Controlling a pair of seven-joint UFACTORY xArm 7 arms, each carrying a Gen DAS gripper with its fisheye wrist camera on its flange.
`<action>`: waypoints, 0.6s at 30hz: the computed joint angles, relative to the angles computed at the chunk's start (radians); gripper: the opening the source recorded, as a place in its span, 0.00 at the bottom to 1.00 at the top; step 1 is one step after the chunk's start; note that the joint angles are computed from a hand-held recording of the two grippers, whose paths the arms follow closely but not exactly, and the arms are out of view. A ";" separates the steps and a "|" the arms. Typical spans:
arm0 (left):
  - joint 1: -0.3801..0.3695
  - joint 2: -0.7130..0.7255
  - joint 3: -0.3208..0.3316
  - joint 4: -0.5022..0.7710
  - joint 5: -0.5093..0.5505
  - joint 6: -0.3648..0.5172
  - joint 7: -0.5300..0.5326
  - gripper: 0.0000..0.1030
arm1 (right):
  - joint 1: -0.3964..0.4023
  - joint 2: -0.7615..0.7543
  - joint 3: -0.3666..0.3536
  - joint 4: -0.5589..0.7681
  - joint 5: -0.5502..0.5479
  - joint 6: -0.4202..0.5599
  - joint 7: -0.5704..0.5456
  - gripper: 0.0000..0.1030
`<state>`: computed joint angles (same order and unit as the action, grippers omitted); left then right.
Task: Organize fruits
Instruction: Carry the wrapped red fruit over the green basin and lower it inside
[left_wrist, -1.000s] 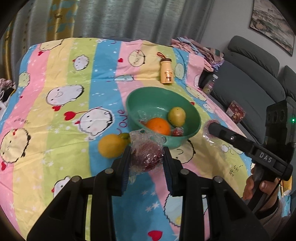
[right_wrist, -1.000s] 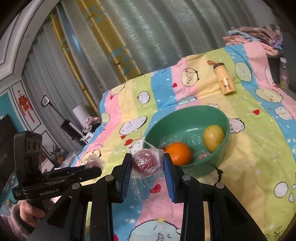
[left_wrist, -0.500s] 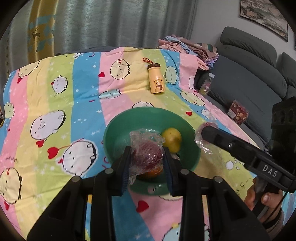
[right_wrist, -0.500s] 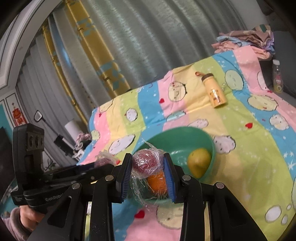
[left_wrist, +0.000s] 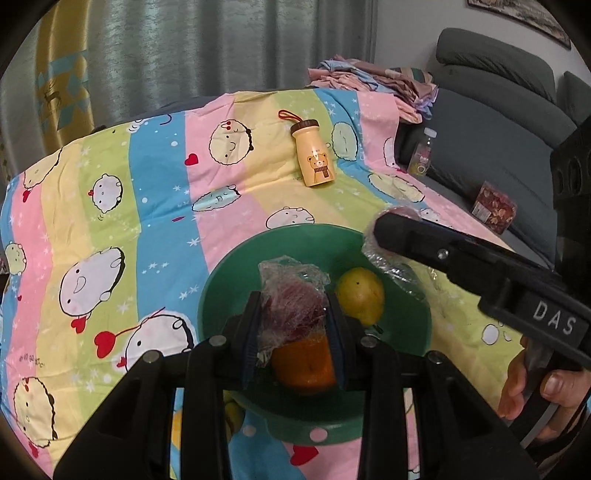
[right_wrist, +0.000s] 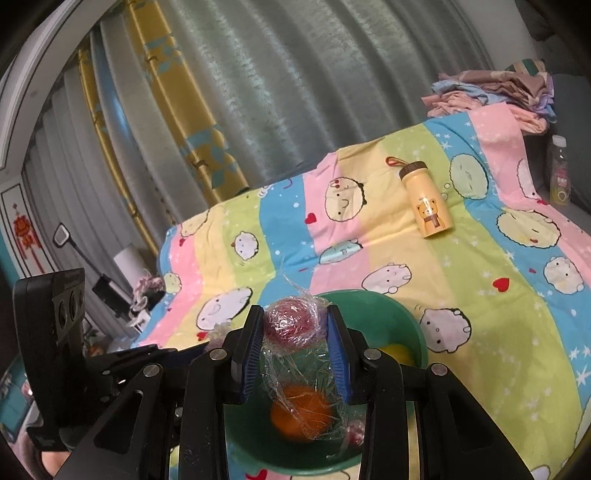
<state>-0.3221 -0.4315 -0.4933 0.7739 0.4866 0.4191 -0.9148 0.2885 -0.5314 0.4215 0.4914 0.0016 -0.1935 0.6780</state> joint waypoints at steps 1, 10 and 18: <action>0.003 0.011 -0.002 0.007 0.005 0.002 0.003 0.32 | -0.003 0.007 0.001 0.003 -0.004 0.001 -0.004 0.35; -0.005 0.099 0.021 0.038 0.052 0.011 0.001 0.32 | 0.002 0.061 -0.010 0.006 -0.008 0.012 -0.020 0.35; -0.045 0.143 0.064 0.055 0.048 0.028 0.018 0.32 | -0.068 0.065 0.056 0.036 -0.033 0.088 -0.007 0.35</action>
